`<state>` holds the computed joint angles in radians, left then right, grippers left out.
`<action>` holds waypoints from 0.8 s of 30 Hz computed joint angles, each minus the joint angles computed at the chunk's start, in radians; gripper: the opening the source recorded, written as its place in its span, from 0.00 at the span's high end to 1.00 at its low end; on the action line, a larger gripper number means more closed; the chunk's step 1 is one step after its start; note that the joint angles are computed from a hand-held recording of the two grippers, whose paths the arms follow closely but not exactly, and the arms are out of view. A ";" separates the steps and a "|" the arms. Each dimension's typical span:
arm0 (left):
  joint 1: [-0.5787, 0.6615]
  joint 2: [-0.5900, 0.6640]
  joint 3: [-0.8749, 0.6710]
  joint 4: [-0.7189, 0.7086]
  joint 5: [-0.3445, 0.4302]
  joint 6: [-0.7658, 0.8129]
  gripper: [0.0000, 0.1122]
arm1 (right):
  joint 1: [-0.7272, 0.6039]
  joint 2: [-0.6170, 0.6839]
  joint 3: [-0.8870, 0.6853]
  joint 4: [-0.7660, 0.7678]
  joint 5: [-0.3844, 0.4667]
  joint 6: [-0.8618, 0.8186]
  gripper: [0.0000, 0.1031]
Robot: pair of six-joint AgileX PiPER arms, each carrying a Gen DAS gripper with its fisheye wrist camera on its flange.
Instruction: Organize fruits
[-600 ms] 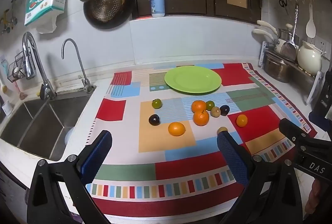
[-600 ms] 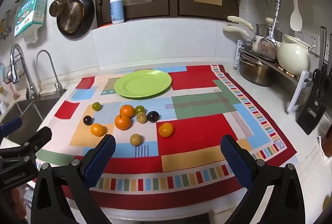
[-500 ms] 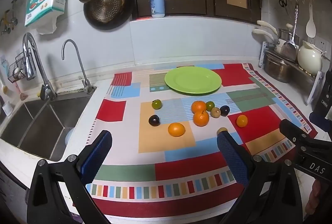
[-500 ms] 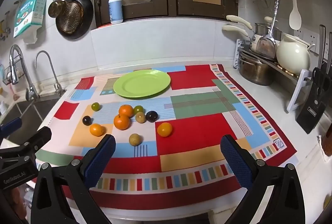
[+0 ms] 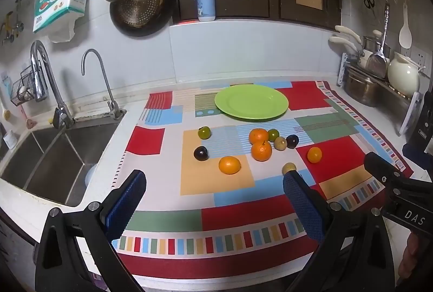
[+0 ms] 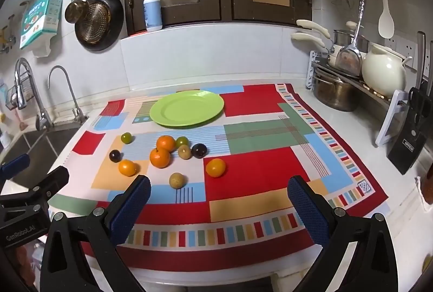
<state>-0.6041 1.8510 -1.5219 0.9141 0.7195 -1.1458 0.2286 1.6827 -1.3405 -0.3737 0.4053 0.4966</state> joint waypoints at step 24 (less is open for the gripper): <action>-0.010 -0.041 0.025 0.038 0.009 -0.032 0.08 | 0.022 -0.028 0.027 -0.060 -0.024 0.057 0.01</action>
<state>-0.6137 1.8101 -1.4967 0.9518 0.7289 -1.1778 0.2506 1.6551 -1.3137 -0.4337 0.3812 0.5539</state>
